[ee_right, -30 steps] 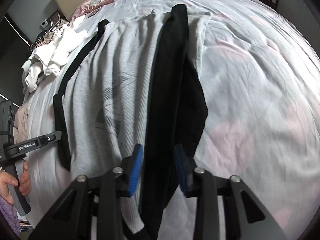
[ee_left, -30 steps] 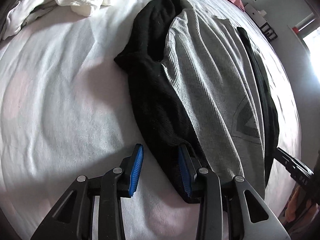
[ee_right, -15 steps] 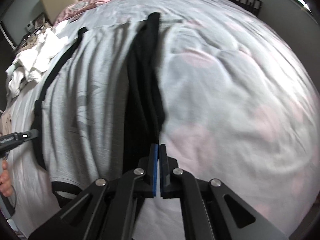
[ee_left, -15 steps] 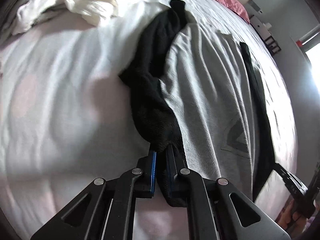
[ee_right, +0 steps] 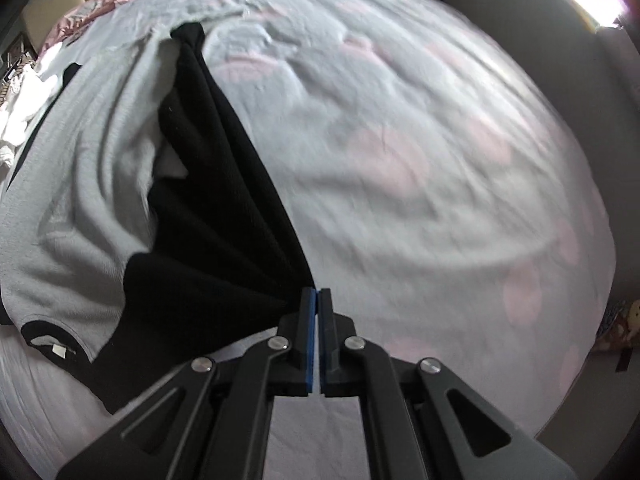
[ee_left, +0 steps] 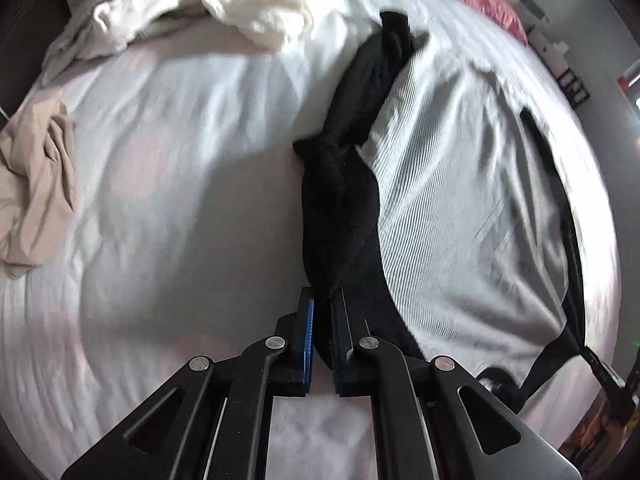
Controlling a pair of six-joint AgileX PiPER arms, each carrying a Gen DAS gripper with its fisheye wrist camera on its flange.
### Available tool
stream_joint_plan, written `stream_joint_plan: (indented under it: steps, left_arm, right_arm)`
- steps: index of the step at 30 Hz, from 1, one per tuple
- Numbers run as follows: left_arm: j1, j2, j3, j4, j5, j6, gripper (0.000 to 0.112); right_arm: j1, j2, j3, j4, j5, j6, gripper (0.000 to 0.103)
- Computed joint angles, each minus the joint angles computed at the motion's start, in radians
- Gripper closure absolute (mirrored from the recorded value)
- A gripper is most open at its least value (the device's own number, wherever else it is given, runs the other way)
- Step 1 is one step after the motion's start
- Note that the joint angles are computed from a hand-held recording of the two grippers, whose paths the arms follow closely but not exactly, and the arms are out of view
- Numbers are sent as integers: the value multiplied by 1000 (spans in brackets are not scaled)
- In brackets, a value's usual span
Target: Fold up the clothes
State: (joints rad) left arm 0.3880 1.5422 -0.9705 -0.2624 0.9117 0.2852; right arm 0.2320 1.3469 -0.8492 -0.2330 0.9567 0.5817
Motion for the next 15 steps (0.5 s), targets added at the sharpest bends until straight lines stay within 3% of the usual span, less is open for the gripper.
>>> stream_joint_plan:
  steps: [5,8,10,12,15]
  left_arm:
    - [-53,68,-52,53,-5,-14,101]
    - [-52,53,-100,57,32,-32,96]
    - [-49,41,-138,65,54,-46,86]
    - [-65,62,-213,91,60,-51,77]
    - [-104,145,-360,130,61,-45,77]
  right_arm:
    - [-100,6,16,150,-65,-139,101]
    - [-123,-19,-25,134,-28,-114,99]
    - [-135,-21,-71,128,-4,-118,96]
    - [-150,16,-135,164,-7,-186,92]
    - [-162,104,-238,235,-31,-297,86]
